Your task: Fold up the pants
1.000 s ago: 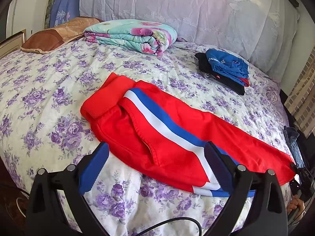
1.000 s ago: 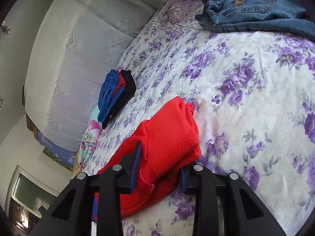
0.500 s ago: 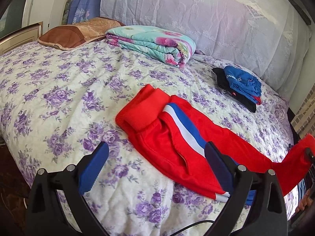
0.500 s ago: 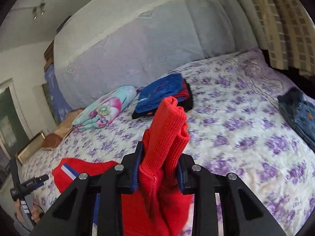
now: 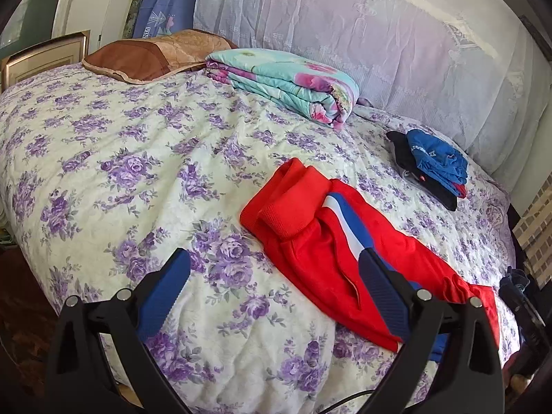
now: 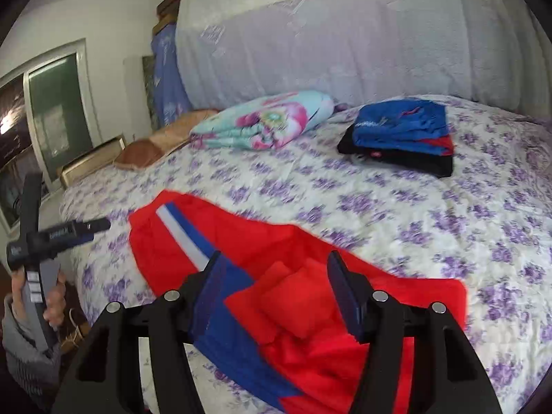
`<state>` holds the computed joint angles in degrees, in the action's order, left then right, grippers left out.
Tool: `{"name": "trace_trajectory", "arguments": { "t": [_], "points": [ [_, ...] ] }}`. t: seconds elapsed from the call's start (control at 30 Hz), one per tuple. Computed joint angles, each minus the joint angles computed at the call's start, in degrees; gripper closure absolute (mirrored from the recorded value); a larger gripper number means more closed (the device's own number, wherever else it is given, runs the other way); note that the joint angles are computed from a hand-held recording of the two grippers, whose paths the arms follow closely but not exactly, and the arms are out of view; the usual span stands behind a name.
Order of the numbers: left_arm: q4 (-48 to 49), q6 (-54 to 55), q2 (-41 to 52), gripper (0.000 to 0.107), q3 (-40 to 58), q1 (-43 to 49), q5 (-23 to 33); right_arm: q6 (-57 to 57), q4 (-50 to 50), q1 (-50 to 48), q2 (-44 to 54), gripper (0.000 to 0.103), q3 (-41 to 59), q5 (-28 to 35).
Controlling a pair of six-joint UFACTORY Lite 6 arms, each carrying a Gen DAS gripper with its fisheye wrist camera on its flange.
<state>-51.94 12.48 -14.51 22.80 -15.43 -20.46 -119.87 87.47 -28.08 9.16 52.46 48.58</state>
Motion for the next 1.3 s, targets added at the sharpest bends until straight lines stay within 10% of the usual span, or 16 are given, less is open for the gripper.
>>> {"name": "trace_trajectory", "arguments": {
  "t": [0.27, 0.5, 0.77, 1.03, 1.3],
  "points": [
    [22.9, -21.1, 9.9, 0.012, 4.2, 3.0, 3.3, -0.2, 0.4, 9.9, 16.3, 0.032, 7.8, -20.4],
    [44.1, -40.8, 18.9, 0.012, 10.2, 8.2, 3.3, 3.0, 0.3, -1.1, 11.7, 0.011, 5.7, -4.5],
    [75.2, -67.3, 30.2, 0.012, 20.8, 16.4, 1.4, 8.5, -3.0, -10.9, 14.3, 0.010, 11.1, -0.2],
    [75.2, -68.3, 26.9, 0.048, 17.4, 17.2, -2.9, 12.7, -4.6, -15.6, 18.3, 0.009, 16.0, 3.1],
    [32.8, -25.5, 15.0, 0.080, 15.1, 5.1, 3.0, 14.7, -6.5, -20.1, 23.1, 0.009, 21.2, 7.3]
  ]
}}
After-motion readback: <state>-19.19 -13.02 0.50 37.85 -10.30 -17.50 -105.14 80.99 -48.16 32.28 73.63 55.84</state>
